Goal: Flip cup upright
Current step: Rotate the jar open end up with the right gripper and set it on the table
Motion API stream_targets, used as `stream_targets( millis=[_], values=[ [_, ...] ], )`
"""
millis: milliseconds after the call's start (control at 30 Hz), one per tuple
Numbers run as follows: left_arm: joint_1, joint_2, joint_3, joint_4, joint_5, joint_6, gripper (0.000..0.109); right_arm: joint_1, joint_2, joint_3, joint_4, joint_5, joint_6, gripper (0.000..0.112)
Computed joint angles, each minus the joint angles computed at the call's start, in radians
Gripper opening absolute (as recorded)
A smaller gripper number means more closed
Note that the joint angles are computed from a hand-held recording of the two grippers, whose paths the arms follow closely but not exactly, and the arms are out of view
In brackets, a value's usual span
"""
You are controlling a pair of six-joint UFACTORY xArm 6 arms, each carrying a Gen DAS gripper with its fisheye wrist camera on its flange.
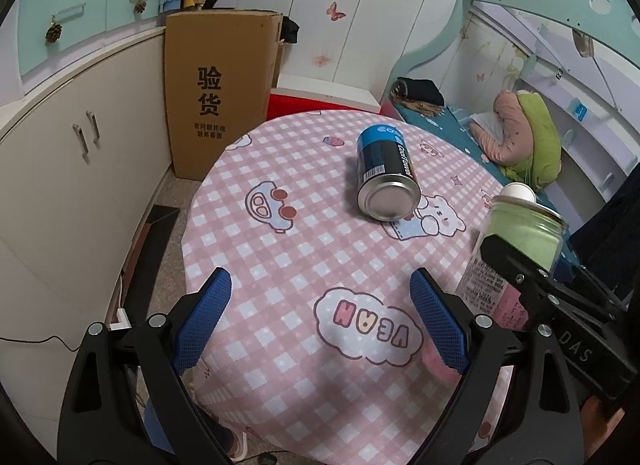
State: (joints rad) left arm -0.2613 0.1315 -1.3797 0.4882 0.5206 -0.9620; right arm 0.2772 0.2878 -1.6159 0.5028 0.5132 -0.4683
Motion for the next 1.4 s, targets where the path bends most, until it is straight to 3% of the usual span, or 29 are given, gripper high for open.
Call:
stream_targets(
  millis=[167, 400, 700, 900, 1300, 1400],
  values=[
    [0.0, -0.004, 0.004, 0.004, 0.007, -0.005, 0.091, 0.022, -0.004, 0.058, -0.006, -0.154, -0.05, 0.07],
    [0.002, -0.036, 0.038, 0.029, 0.012, -0.032, 0.091, 0.042, -0.052, 0.145, 0.035, -0.244, -0.133, 0.071],
    [-0.015, -0.103, 0.093, 0.079, 0.024, -0.091, 0.091, 0.044, -0.127, 0.224, 0.091, -0.227, -0.154, 0.071],
    [-0.036, -0.176, 0.135, 0.154, 0.037, -0.157, 0.091, 0.052, -0.208, 0.292, 0.165, -0.249, -0.219, 0.085],
    [-0.151, -0.285, 0.142, 0.363, 0.12, -0.285, 0.091, 0.042, -0.414, 0.435, 0.326, -0.278, -0.36, 0.086],
    [-0.183, -0.304, 0.14, 0.408, 0.147, -0.307, 0.091, 0.035, -0.465, 0.468, 0.373, -0.282, -0.396, 0.094]
  ],
)
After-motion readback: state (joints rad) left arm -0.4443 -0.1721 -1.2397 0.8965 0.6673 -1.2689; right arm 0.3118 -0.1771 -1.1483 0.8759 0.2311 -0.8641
